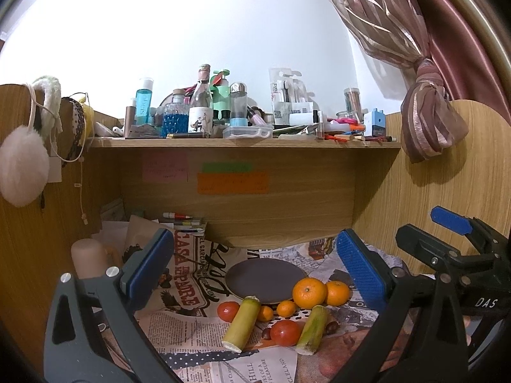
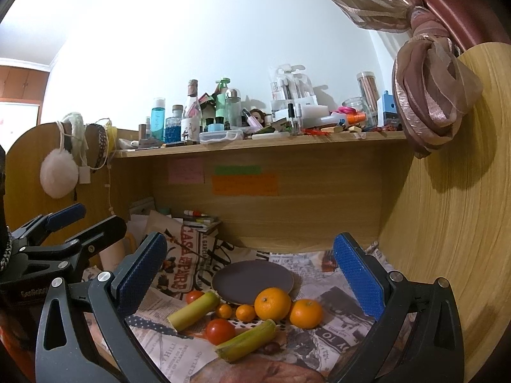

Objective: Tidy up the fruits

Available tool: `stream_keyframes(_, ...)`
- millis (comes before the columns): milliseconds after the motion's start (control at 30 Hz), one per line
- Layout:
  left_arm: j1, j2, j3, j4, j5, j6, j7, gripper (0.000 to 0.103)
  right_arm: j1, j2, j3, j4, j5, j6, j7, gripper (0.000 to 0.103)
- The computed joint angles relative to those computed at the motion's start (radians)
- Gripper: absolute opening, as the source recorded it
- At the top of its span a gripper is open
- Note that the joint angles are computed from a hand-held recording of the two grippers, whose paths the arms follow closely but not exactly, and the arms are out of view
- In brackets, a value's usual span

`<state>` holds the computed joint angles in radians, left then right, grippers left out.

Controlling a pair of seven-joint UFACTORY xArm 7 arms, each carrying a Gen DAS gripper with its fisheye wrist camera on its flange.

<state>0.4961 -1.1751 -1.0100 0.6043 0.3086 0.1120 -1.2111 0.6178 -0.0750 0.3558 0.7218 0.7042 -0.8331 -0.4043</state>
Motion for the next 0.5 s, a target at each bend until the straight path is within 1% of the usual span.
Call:
stream_keyframes(233, -0.015, 0.019, 0.012, -0.006, 0.001, -0.01, 0.006, 0.103, 0.002, 0.004, 0.0, 0.003, 0.004, 0.001, -0.004, 0.103)
stream_keyframes(400, -0.018, 0.041, 0.012, -0.011, 0.0, -0.017, 0.009, 0.103, -0.007, -0.002, -0.012, -0.003, -0.041, 0.036, 0.039, 0.103)
stream_keyframes(500, -0.013, 0.062, 0.013, -0.017, -0.005, -0.029, 0.004, 0.103, -0.011, 0.012, -0.006, 0.014, -0.012, 0.047, 0.003, 0.103)
